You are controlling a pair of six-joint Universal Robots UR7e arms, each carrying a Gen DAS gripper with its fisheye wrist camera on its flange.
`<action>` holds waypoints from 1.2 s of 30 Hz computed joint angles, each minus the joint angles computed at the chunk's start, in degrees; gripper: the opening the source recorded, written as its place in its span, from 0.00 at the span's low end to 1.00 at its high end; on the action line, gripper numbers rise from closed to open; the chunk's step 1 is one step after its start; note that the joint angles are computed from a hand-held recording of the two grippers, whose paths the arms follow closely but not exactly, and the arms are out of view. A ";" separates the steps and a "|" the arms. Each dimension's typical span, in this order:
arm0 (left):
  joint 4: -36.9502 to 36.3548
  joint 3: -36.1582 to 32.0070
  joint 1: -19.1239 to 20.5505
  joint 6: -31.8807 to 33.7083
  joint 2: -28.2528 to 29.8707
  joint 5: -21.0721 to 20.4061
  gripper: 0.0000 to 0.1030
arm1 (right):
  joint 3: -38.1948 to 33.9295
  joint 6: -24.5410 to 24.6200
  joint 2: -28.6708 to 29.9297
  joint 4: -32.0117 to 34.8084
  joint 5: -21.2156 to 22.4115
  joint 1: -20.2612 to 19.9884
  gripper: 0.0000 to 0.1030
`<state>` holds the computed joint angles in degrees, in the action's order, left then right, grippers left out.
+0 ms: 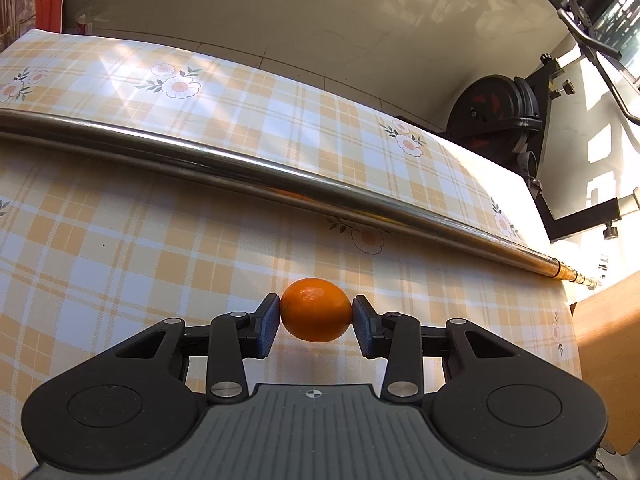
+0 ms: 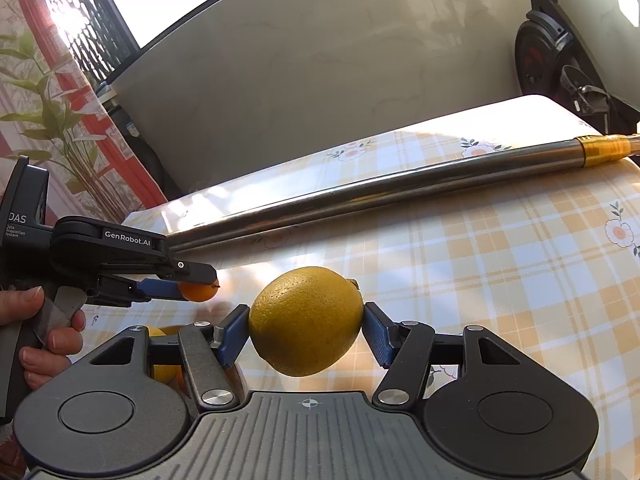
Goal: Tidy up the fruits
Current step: 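Grasp the last tangerine with the left tool while the right tool lifts the lemon, then carry the lemon and the tangerine over the plate with both tools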
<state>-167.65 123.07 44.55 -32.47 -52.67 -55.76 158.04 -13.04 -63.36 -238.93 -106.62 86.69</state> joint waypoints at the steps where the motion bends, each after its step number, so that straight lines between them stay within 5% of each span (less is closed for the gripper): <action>1: -0.24 0.45 -0.48 0.15 -0.43 0.31 0.40 | 0.11 0.26 -0.18 0.05 -0.22 0.31 0.55; 19: 5.11 12.99 -12.31 -2.83 -15.19 6.70 0.40 | 1.94 6.05 1.98 -1.81 -7.23 11.48 0.55; 36: 6.35 18.39 -15.54 0.39 -19.58 3.59 0.40 | 2.65 9.21 4.56 -3.01 -11.46 16.99 0.55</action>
